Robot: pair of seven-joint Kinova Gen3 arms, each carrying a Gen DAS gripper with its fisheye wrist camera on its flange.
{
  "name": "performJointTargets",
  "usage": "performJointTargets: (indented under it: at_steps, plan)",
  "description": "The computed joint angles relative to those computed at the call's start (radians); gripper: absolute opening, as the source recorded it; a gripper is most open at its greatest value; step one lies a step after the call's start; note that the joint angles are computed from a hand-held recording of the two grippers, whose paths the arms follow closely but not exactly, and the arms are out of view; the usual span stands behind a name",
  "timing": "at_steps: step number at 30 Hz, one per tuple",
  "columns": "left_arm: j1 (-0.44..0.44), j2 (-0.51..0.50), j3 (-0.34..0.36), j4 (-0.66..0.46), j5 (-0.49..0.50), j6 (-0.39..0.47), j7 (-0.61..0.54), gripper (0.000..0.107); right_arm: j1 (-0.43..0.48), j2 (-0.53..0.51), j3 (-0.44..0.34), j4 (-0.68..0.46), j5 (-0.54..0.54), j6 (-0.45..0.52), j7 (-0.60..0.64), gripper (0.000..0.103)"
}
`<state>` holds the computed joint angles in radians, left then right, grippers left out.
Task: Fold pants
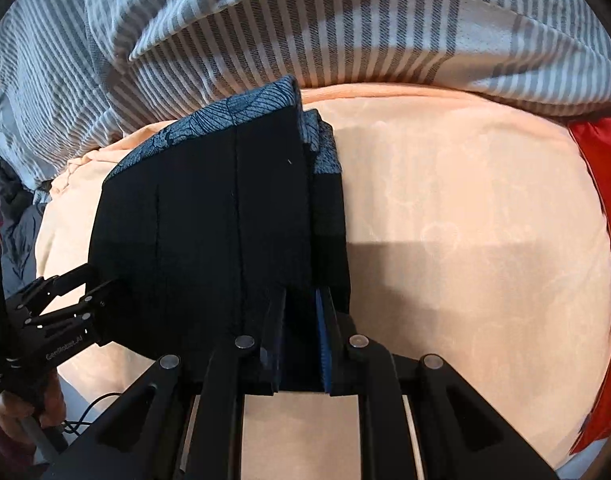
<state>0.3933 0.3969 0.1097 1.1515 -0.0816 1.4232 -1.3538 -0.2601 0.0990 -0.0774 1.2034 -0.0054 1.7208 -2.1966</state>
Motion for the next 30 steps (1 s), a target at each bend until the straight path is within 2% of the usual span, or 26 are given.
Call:
performJointTargets:
  at_steps: [9, 14, 16, 18, 26, 28, 30]
  plan:
    - [0.011, -0.006, 0.000, 0.002, -0.010, 0.003, 0.009, 0.068, -0.003, -0.020, -0.004, 0.004, 0.005, 0.024, -0.022, 0.016]
    - [0.012, -0.005, 0.000, 0.003, -0.012, 0.000, 0.011, 0.068, 0.010, -0.041, 0.001, -0.006, -0.027, 0.048, -0.040, 0.016]
    - [0.010, -0.003, 0.000, 0.001, -0.010, 0.002, 0.010, 0.068, 0.016, -0.050, 0.002, -0.010, -0.037, 0.063, -0.046, 0.020]
    - [0.008, -0.002, 0.000, -0.001, -0.008, 0.003, 0.010, 0.068, 0.021, -0.059, 0.002, -0.011, -0.044, 0.079, -0.055, 0.028]
    - [-0.004, 0.016, 0.001, -0.046, 0.007, 0.053, -0.002, 0.069, 0.034, -0.074, 0.002, -0.002, -0.081, 0.112, -0.092, 0.030]
    - [-0.014, 0.017, 0.003, -0.067, 0.018, 0.076, -0.023, 0.069, 0.039, -0.076, 0.003, -0.006, -0.092, 0.113, -0.095, 0.034]
    - [-0.023, 0.012, 0.004, -0.081, 0.023, 0.093, -0.048, 0.069, 0.047, -0.082, 0.008, -0.005, -0.108, 0.104, -0.090, 0.045]
